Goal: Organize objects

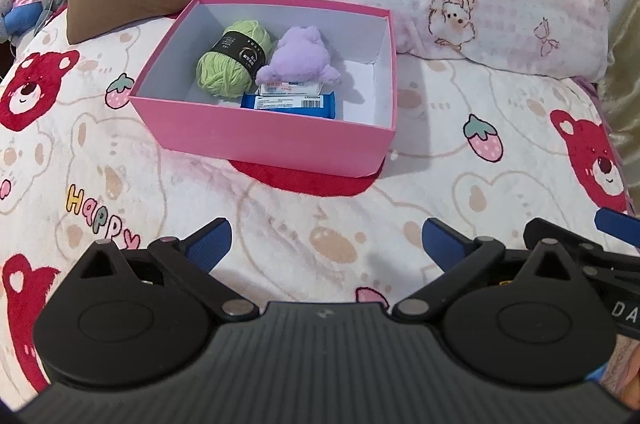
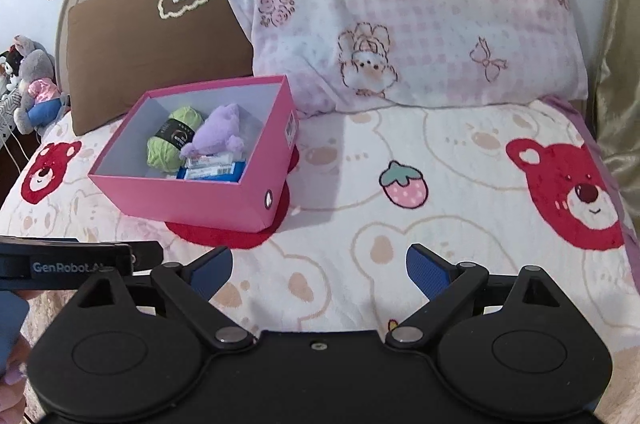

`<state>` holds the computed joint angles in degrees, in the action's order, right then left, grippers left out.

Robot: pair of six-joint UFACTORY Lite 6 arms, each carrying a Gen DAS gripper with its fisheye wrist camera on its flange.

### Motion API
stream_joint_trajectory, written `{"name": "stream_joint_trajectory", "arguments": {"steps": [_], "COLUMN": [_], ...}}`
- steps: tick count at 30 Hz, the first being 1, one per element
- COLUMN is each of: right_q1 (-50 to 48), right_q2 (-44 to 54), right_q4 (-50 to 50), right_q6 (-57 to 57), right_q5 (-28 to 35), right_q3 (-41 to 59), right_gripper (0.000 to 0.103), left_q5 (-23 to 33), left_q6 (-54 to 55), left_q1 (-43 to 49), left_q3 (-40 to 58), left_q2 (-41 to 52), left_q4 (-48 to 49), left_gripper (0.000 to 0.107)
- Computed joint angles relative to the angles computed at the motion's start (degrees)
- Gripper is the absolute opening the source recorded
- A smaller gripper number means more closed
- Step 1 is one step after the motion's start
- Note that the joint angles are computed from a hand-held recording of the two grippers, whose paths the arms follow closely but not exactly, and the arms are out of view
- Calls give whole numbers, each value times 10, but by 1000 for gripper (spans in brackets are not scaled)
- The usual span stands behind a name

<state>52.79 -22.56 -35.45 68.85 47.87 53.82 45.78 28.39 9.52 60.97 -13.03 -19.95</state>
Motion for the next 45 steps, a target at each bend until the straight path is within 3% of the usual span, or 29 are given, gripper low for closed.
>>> {"name": "stream_joint_trajectory", "arguments": {"steps": [9, 18, 31, 45], "right_q1": [14, -30, -25, -27], "right_q2": [-5, -33, -43, -44], "right_q4": [-8, 25, 33, 33], "right_q6": [12, -36, -37, -35], "right_q5": [34, 28, 62, 75], "right_q3": [10, -13, -7, -8], "right_gripper": [96, 96, 96, 96], "left_q5": [21, 16, 31, 9], "left_q6": [19, 9, 37, -4], "left_q1": [-13, -21, 2, -13], "left_q3": [3, -7, -2, -11], "left_q2": [-20, -50, -49, -57], "left_q4": [17, 55, 23, 66], "left_gripper": [103, 103, 103, 103]}}
